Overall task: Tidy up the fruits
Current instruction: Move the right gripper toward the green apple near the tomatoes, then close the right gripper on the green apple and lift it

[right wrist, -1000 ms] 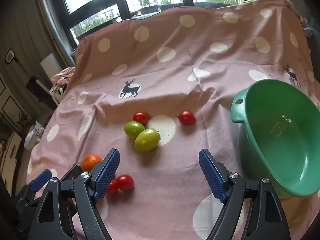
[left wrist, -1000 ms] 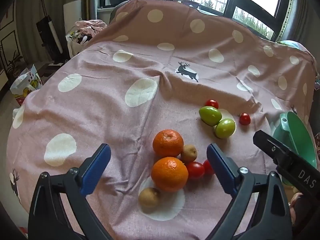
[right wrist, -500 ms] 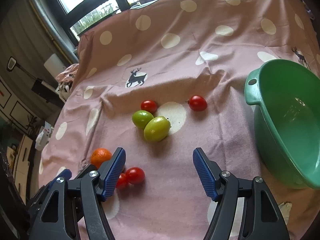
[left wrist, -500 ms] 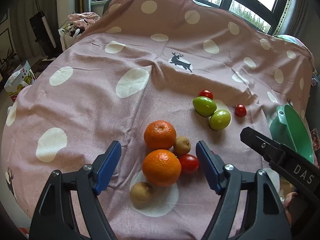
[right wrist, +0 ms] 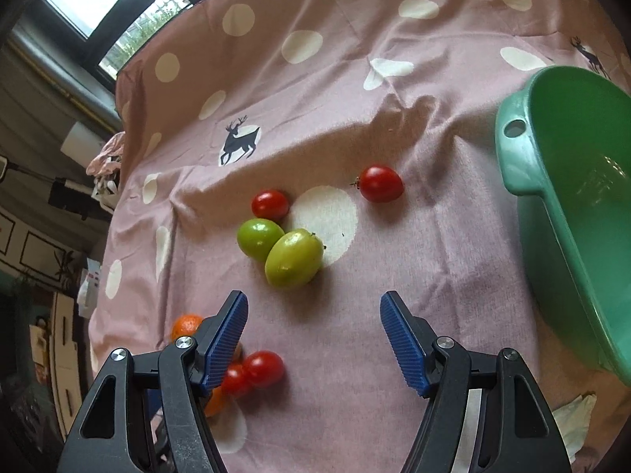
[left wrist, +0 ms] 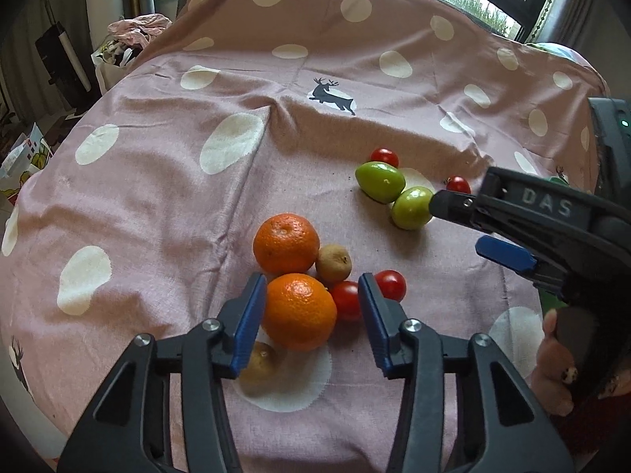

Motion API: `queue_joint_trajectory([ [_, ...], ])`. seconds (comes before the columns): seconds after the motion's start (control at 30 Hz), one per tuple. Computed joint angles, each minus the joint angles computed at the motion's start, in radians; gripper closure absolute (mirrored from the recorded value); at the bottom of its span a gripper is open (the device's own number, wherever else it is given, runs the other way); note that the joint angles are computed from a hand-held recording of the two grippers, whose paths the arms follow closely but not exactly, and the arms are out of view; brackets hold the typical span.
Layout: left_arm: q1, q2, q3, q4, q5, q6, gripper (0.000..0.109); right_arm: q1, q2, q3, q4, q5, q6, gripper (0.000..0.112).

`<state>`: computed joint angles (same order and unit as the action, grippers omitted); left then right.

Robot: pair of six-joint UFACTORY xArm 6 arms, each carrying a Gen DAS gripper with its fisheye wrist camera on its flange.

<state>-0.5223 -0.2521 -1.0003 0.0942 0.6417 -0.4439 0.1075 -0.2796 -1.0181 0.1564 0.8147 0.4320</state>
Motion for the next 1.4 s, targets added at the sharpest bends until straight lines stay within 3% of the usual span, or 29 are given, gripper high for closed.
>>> queue_joint_trajectory([
  [0.13, 0.003, 0.001, -0.005, -0.004, 0.002, -0.004, 0.07, 0.004, 0.08, -0.072, -0.066, 0.029, 0.034, 0.042],
  [0.2, 0.005, -0.001, -0.004, -0.012, 0.001, -0.002, 0.07, 0.007, 0.102, -0.081, -0.094, 0.028, 0.055, 0.048],
  [0.6, 0.01, -0.015, 0.007, -0.123, -0.027, 0.059, 0.07, 0.001, 0.119, -0.048, 0.027, -0.053, -0.039, 0.053],
  [0.67, 0.011, -0.019, 0.011, -0.164, -0.035, 0.085, 0.07, -0.001, 0.117, -0.041, 0.09, -0.068, -0.1, 0.07],
  [0.7, 0.012, -0.021, 0.012, -0.182, -0.038, 0.098, 0.07, 0.001, 0.115, -0.038, 0.118, -0.075, -0.125, 0.072],
  [0.9, 0.005, -0.03, 0.017, -0.239, -0.05, 0.144, 0.07, 0.025, 0.064, -0.022, 0.006, -0.047, -0.088, 0.074],
  [1.03, 0.007, -0.035, 0.018, -0.283, -0.045, 0.178, 0.07, 0.012, -0.018, 0.031, 0.076, -0.03, -0.141, 0.074],
  [1.17, 0.002, -0.037, 0.015, -0.299, -0.032, 0.195, 0.07, -0.02, -0.091, 0.079, 0.155, 0.05, -0.203, 0.074],
  [1.4, -0.022, -0.039, 0.011, -0.327, -0.001, 0.226, 0.068, -0.054, -0.136, 0.112, 0.133, 0.137, -0.185, 0.074],
])
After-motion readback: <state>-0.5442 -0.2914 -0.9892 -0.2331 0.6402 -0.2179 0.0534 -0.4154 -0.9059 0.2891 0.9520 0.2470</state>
